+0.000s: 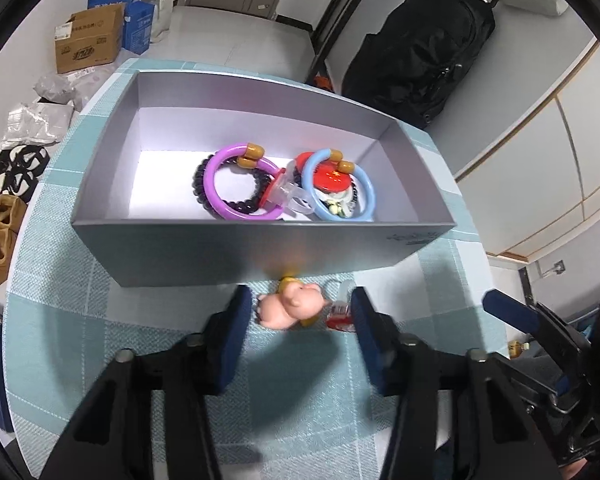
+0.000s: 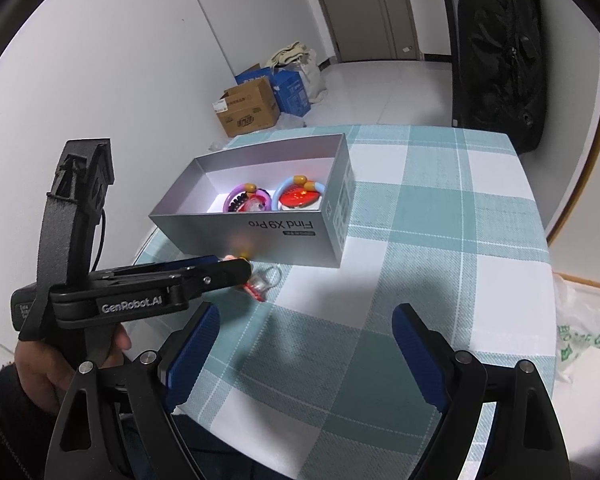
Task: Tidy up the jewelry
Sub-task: 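Move the left tool to the pink pig figure and grasp it, then grasp the red-and-clear pacifier charm with the right tool while the left tool holds the pig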
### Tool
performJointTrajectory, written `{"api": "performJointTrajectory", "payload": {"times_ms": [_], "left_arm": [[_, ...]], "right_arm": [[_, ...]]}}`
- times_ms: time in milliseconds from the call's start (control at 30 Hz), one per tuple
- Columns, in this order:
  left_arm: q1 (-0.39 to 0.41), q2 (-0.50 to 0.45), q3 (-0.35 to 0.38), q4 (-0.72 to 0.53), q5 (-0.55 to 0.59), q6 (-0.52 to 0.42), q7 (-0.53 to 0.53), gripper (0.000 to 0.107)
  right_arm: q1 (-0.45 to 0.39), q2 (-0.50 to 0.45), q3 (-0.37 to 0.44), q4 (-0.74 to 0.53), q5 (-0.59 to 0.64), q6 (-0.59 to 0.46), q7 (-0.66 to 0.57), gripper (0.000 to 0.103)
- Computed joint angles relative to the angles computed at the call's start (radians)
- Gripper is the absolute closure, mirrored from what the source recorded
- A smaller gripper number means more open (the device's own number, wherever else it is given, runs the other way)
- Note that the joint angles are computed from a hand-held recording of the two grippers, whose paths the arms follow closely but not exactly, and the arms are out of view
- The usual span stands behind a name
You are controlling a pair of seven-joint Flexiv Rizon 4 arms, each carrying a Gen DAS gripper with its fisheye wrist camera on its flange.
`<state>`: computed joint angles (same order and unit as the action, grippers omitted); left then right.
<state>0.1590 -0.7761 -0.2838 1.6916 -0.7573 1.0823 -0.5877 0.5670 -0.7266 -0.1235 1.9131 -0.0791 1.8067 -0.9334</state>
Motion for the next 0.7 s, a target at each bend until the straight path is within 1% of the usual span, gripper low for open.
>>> {"api": "performJointTrajectory", "payload": {"times_ms": [33,200,333,500,700], "left_arm": [[-0.005,-0.001,0.007,0.000,0.005,0.007,-0.006,0.075],[0.001,0.002,0.002,0.000,0.016,-0.010,0.002,0.075],[0.003,0.011,-0.006,0.012,0.015,0.002,0.031,0.075],[0.024,0.024,-0.021,0.022,-0.027,-0.021,0.051,0.075],[0.034,0.046,-0.021,0.033,-0.081,-0.064,0.086,0.075]], "right_arm": [[0.001,0.001,-0.001,0.002,0.002,-0.002,0.001,0.015],[0.000,0.002,-0.002,0.002,0.005,-0.009,0.010,0.015],[0.006,0.002,-0.007,-0.001,0.002,-0.019,0.017,0.015],[0.011,-0.002,-0.013,-0.006,-0.004,-0.029,0.027,0.015],[0.002,-0.011,-0.004,-0.019,-0.016,-0.042,0.042,0.015]]}}
